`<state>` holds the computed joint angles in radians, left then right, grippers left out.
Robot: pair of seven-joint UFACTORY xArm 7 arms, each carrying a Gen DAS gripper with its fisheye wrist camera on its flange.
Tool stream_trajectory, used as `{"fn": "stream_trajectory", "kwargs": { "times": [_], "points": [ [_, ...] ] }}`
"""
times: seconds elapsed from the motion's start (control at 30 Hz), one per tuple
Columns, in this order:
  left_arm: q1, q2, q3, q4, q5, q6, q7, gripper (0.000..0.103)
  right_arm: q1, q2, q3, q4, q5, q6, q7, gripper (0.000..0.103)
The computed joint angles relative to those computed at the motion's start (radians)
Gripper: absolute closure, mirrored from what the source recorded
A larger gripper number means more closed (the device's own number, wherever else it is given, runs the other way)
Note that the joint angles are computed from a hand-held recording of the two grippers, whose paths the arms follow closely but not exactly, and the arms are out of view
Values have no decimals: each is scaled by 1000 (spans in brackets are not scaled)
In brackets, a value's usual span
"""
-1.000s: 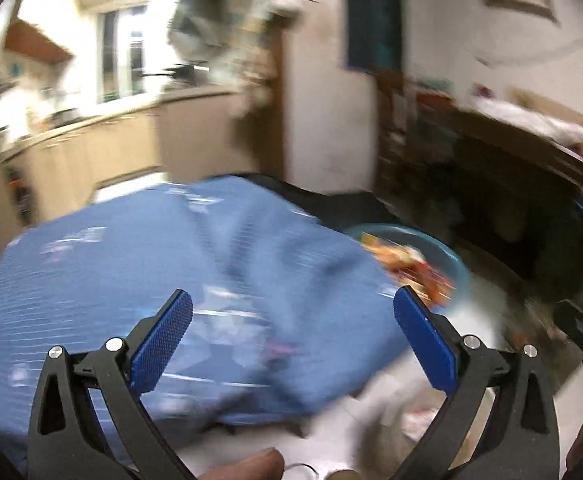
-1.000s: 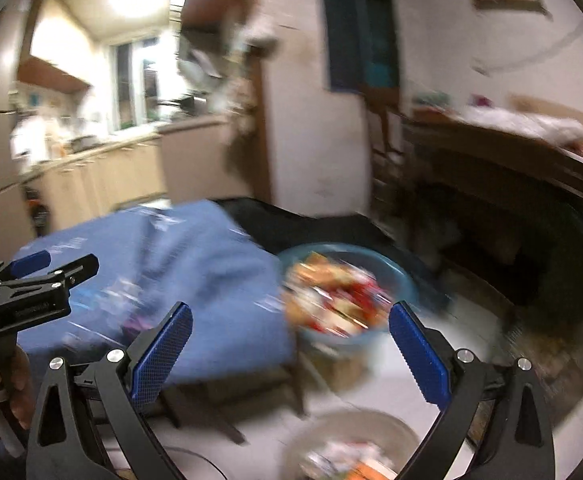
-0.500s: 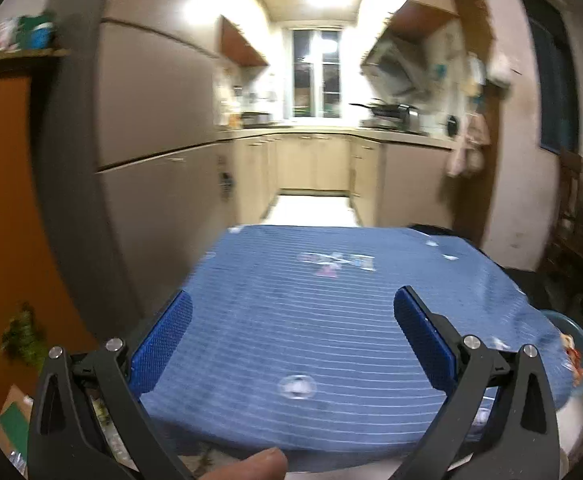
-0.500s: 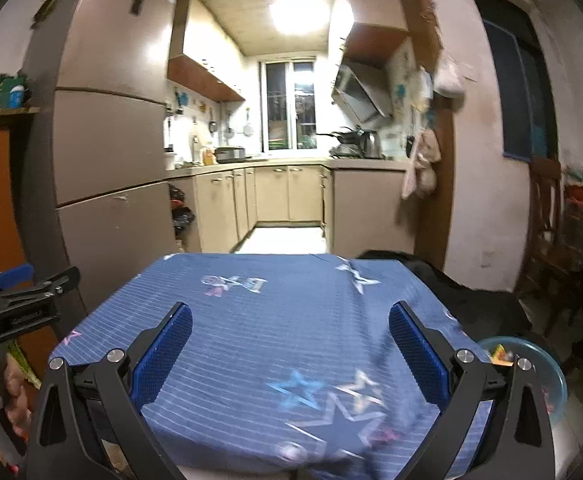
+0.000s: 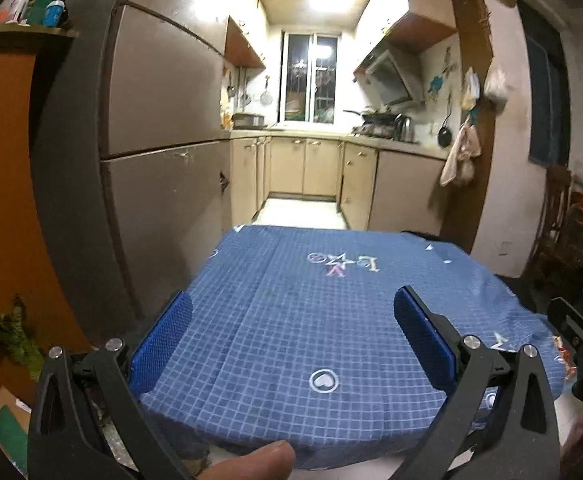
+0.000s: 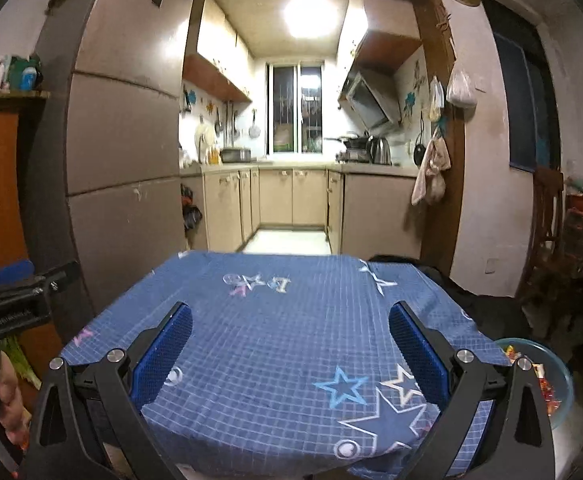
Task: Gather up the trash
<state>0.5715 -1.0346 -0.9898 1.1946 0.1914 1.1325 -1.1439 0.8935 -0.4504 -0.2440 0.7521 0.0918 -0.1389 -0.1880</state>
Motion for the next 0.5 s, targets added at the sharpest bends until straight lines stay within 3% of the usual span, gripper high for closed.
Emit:
{"fn": "stream_trajectory", "kwargs": {
  "times": [0.3,0.5],
  "points": [
    [31,-89,-2,-2,28,-50,9,5,-43,-21,31,-89,-98,-258,87,5],
    [73,-133,-5,35,-6,-37,57,5,-60,-56,30,-96,-177,-252,171,5]
  ]
}}
